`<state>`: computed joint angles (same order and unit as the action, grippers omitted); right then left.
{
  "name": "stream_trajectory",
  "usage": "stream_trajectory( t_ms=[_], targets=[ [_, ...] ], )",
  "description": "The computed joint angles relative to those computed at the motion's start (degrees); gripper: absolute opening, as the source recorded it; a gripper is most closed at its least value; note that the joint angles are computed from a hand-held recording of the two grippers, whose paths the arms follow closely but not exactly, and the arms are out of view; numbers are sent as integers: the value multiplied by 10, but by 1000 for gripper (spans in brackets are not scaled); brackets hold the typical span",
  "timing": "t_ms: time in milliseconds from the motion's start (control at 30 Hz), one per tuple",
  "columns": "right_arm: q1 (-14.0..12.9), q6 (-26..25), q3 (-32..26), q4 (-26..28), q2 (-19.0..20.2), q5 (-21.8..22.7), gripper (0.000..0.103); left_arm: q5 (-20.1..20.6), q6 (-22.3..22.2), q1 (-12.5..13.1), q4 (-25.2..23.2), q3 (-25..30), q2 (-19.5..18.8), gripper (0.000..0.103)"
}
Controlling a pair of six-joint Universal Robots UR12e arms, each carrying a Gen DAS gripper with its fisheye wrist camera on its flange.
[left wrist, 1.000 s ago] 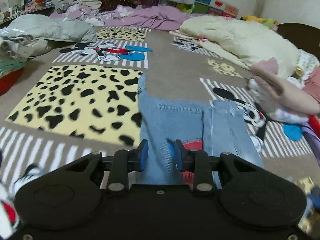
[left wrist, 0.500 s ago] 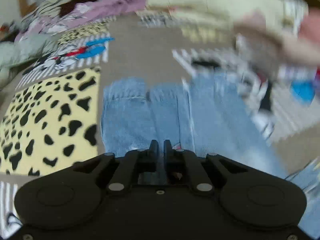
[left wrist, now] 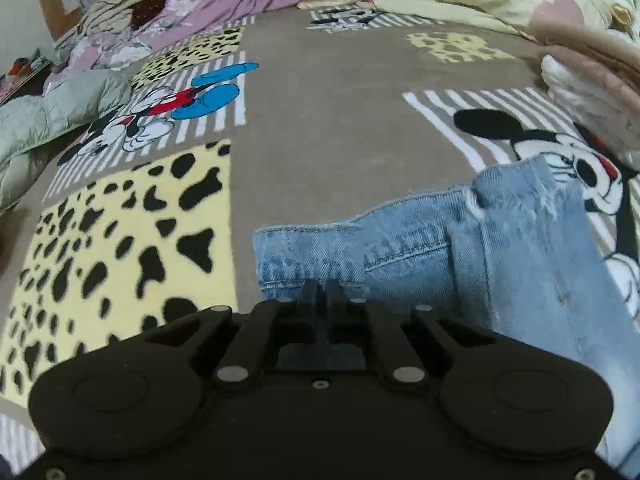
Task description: Fold clothes
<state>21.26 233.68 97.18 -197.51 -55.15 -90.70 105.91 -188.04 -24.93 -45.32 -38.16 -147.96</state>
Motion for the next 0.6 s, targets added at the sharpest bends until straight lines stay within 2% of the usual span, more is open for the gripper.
stream_trajectory(
  t_ms=[33,100,133,167,233,267,300,333,400,467,533,600],
  targets=[
    [0,-1,0,0,0,-1,11,-10,-16,2,29,-21,12,2],
    [1,-2,0,-2,1,-3,11,-30,-48,5,119,-79,39,2],
    [1,-2,0,-3,1,-4,11,-42,-60,7,132,-90,42,2],
    [2,-4,-1,-3,2,-6,11,-48,-60,6,121,-87,38,2],
    [3,-8,-1,-5,2,-9,11,-32,-32,1,64,-60,22,5],
    [3,-10,-1,-6,2,-10,11,-24,-35,-1,44,-51,16,5],
    [3,-11,-1,-7,3,-11,11,-31,-62,1,45,-55,22,6],
    [3,-11,-1,-7,3,-12,11,-40,-89,2,68,-77,35,7],
    [4,-8,-1,-12,4,-15,11,-51,-99,0,155,-151,74,18],
    [3,-5,0,-17,4,-18,12,-34,-78,-7,227,-231,118,28],
    [4,0,2,-27,5,-22,14,-39,-65,-12,291,-315,166,28],
    [4,3,4,-35,6,-27,14,-38,-41,-19,346,-388,206,34]
  ],
)
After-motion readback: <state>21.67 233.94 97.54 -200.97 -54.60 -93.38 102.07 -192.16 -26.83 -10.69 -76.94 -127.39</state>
